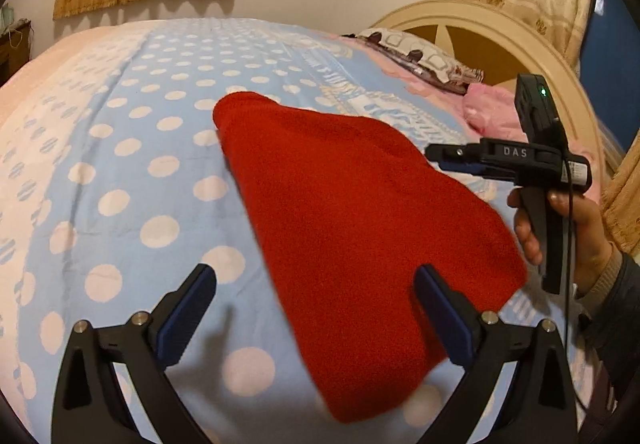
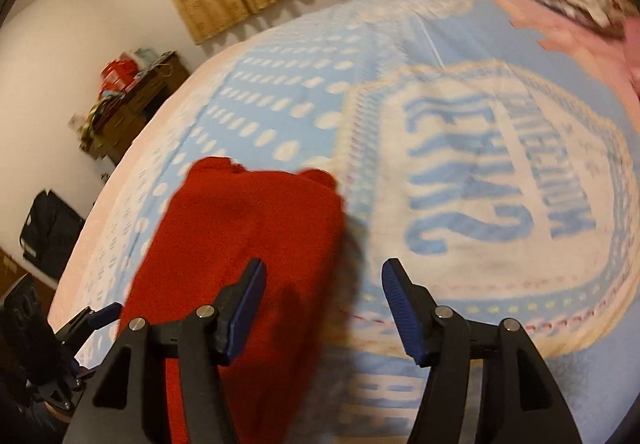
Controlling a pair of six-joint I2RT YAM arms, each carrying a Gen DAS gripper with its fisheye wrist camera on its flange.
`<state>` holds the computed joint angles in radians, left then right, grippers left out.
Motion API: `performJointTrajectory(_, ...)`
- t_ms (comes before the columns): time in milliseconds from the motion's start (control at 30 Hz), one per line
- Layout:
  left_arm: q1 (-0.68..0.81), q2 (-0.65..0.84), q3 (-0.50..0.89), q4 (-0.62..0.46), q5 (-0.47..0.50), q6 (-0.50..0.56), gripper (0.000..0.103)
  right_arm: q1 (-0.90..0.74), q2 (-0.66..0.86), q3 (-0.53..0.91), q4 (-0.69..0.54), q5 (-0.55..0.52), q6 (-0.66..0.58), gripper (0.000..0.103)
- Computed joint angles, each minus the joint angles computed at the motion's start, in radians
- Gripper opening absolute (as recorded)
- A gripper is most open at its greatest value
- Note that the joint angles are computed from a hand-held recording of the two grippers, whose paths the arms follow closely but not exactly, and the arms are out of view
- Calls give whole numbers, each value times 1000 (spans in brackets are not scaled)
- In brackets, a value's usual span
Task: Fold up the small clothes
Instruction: 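Close the right tool on the folded sweater edge while the left tool hovers above it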
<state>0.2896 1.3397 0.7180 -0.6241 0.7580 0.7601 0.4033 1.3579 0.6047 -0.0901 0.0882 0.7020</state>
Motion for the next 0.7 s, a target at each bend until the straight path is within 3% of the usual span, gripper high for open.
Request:
performJointTrajectory(100,-46,-6,-33,86,-51,-42,102,-66,22,-57,135,-128,35,71)
performJointTrajectory(167,-54,25,-24,86,-46,-55,102,-75,84,-44,183,-165,47,71)
performJointTrajectory(333,-52,76,-20,91,-40,-61,103,-55,171,-25,247,-153,0,71)
performJointTrajectory(700,-44,122,4,46,-20,-38,103,-74,271,4,383,-236,-29,71)
